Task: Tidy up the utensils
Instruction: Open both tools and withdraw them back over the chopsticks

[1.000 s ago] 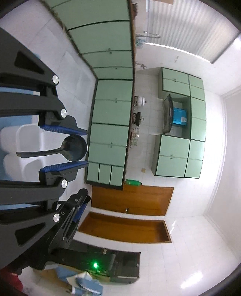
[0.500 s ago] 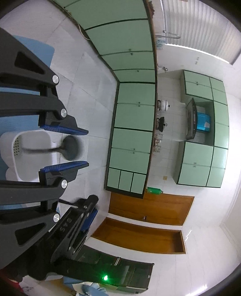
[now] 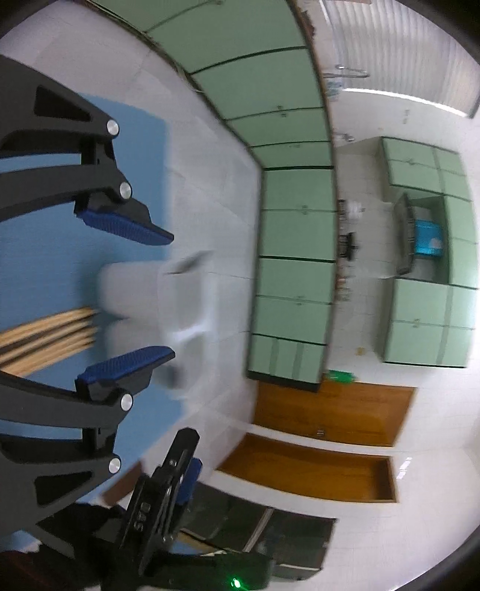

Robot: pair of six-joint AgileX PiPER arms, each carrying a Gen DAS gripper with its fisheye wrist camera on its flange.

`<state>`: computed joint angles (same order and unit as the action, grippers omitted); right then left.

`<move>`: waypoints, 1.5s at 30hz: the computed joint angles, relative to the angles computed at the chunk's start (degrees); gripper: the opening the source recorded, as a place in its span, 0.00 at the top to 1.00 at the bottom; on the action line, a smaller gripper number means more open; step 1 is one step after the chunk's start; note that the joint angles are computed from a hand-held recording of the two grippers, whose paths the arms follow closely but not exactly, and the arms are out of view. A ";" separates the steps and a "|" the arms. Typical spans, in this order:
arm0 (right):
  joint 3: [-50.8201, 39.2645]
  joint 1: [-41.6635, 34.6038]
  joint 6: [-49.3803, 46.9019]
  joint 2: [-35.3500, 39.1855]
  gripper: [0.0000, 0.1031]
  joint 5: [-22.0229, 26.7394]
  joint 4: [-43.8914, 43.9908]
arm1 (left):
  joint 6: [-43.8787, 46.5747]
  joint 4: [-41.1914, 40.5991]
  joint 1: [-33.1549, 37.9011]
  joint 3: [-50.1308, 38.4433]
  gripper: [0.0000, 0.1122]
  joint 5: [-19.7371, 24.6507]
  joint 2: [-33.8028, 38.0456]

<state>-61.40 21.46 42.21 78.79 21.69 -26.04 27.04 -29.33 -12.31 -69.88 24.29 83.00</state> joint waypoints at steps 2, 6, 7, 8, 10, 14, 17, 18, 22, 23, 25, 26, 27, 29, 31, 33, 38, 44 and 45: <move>5.49 3.12 0.40 -3.58 0.25 2.63 1.26 | -0.38 0.42 0.00 6.20 0.47 1.64 -3.77; 14.03 10.50 9.46 -7.98 0.25 6.69 -2.08 | -5.71 6.72 -1.89 17.15 0.47 1.81 -9.83; 15.94 12.95 12.81 -8.95 0.25 7.89 -3.76 | -6.15 7.06 -2.05 19.34 0.47 1.63 -10.84; 18.12 15.25 15.97 -9.96 0.25 8.40 -5.10 | -6.53 7.22 -2.13 21.29 0.47 1.51 -11.67; 20.27 18.73 19.74 -11.09 0.25 9.58 -5.84 | -10.08 10.04 -2.64 25.23 0.47 1.02 -13.39; 22.40 26.64 30.30 -10.84 0.25 13.40 -12.47 | -18.96 16.78 -4.62 30.20 0.47 -0.69 -15.58; 23.91 28.71 31.87 -11.56 0.25 13.30 -12.17 | -18.74 15.56 -4.18 31.90 0.47 -0.40 -15.93; 23.94 30.11 32.84 -11.41 0.25 14.09 -12.67 | -19.27 15.91 -4.21 32.03 0.47 0.04 -15.91; 22.97 33.68 33.59 -9.78 0.26 16.85 -13.23 | -20.31 16.79 -4.70 32.63 0.47 0.96 -17.21; 22.78 34.03 33.47 -9.20 0.27 17.13 -12.95 | -21.49 17.79 -5.27 32.60 0.47 0.95 -17.06; 22.11 35.21 34.28 -8.18 0.28 18.59 -13.63 | -21.64 17.89 -5.27 32.73 0.47 1.30 -17.22; 21.70 35.45 34.18 -7.78 0.28 19.09 -13.74 | -22.12 18.21 -5.44 32.68 0.47 1.25 -17.22; 21.32 35.37 33.65 -7.26 0.28 19.21 -13.60 | -22.42 18.48 -5.50 32.61 0.47 1.29 -17.18; 20.94 36.60 34.24 -6.48 0.28 20.35 -14.24 | -22.21 18.51 -5.46 33.08 0.47 1.21 -17.30; 19.96 37.42 34.19 -5.55 0.28 22.06 -14.62 | -22.92 19.32 -5.79 32.79 0.47 1.34 -16.78; 19.67 37.56 34.48 -5.73 0.30 23.42 -14.71 | -22.91 19.17 -5.62 32.69 0.47 1.38 -16.53; 21.30 37.02 37.29 -8.02 0.30 26.89 -15.81 | -21.58 18.12 -4.23 33.06 0.47 1.81 -17.14; 24.23 35.69 35.53 -11.72 0.51 20.75 -13.48 | -24.18 20.74 -5.20 33.53 0.47 1.56 -17.78; 23.99 36.38 35.43 -11.46 0.54 20.93 -13.66 | -24.62 21.26 -5.45 33.58 0.47 1.60 -17.97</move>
